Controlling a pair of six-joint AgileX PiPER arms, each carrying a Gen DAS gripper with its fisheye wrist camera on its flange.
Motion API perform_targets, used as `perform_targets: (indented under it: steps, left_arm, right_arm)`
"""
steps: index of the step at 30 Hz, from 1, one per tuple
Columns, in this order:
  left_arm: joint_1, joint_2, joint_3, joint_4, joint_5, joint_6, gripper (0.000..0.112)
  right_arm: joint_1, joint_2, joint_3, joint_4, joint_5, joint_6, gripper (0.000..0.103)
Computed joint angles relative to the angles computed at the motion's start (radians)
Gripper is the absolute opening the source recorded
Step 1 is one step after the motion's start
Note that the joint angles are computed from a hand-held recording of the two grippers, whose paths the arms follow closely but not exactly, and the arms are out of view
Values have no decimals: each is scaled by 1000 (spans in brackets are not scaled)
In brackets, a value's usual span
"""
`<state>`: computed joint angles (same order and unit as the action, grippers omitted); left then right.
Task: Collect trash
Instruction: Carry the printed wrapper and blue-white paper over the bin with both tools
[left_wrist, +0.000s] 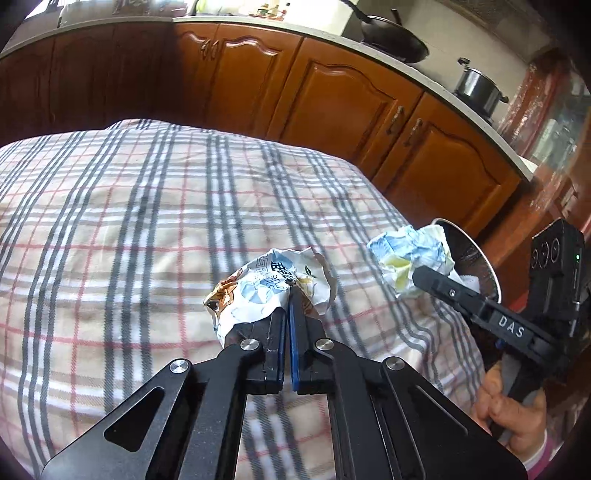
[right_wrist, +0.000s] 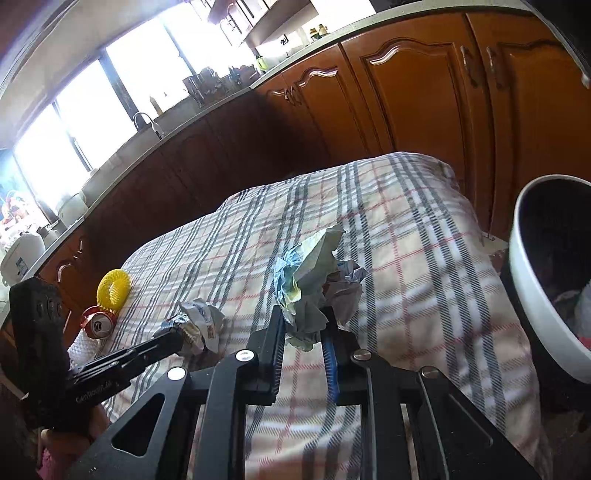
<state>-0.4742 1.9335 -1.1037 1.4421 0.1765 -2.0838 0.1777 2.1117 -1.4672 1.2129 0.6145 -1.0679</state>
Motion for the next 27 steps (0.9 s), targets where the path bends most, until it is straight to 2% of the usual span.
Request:
perform_targets:
  steps: [8,13,27]
  left_arm:
    - [-74,18,-63,-154,7,165,1]
    - [-118,35,-123,-325,38,350,1]
    - [-188,120,-322,-649,114,726,1]
  right_arm:
    - [-92,-129,203,134,26,-171,19]
    - [-137,-185,283,184,41,-236,19]
    - [-245,-246,344,228,44,-312,19]
